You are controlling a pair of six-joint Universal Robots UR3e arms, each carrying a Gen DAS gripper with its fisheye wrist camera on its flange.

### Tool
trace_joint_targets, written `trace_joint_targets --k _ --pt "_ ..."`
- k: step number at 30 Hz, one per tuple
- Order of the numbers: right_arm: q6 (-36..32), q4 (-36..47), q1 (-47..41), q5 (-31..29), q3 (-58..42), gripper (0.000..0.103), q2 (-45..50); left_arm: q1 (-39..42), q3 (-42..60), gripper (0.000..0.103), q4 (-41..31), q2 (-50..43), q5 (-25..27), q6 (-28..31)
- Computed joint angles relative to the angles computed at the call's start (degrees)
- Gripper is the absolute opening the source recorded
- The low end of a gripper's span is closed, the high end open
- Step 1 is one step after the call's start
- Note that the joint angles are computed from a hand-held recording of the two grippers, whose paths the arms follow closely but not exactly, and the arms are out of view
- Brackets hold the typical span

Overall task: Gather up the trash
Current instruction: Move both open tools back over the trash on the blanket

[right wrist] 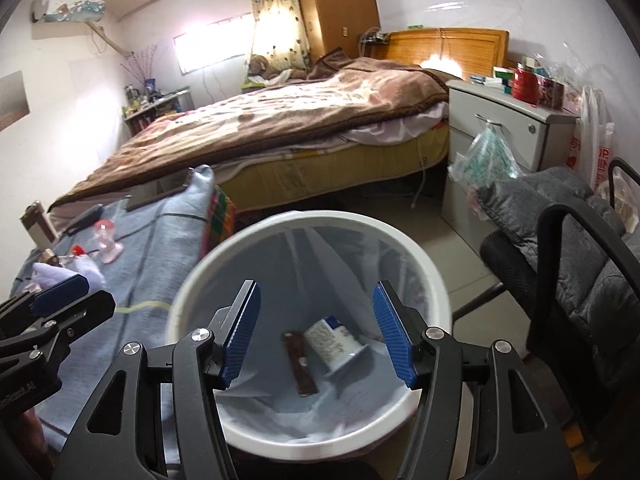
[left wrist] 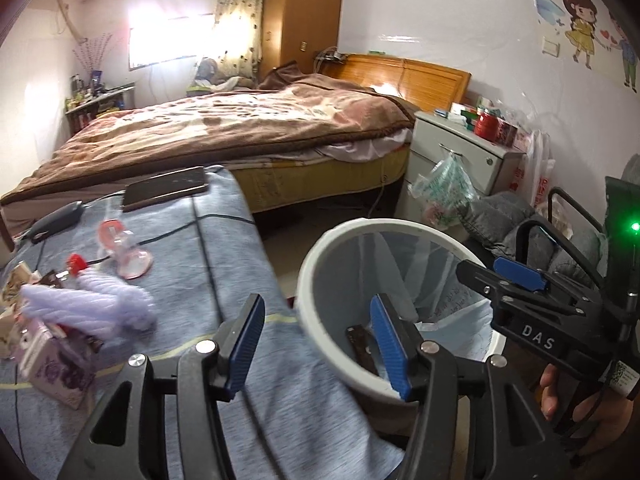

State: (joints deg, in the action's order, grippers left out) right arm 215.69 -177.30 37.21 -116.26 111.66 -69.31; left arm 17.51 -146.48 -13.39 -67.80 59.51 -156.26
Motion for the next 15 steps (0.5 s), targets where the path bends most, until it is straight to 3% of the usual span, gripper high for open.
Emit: trace_joint_targets --k 4,8,10,15 --pt "-0.09 0.67 2.20 -0.94 -3.44 0.060 1.59 7.87 -2.62 0.058 -8.43 9.35 -4.03 4.40" --pt "-0.65 1.23 3.79 -0.98 -7.19 0.060 3.77 18.03 -4.30 0.060 -22.21 20.90 -9.04 11.10" --pt "-0.79 1.53 4.97 -1.30 -9.25 0.060 4.99 23.49 -4.57 0.061 -30.58 26.88 -11.43 15.20" --pt "-2.20 2.37 7.02 -0.61 -14.85 0.060 8.46 41.41 -2.24 0.065 -61.05 44.36 -18.15 31.01"
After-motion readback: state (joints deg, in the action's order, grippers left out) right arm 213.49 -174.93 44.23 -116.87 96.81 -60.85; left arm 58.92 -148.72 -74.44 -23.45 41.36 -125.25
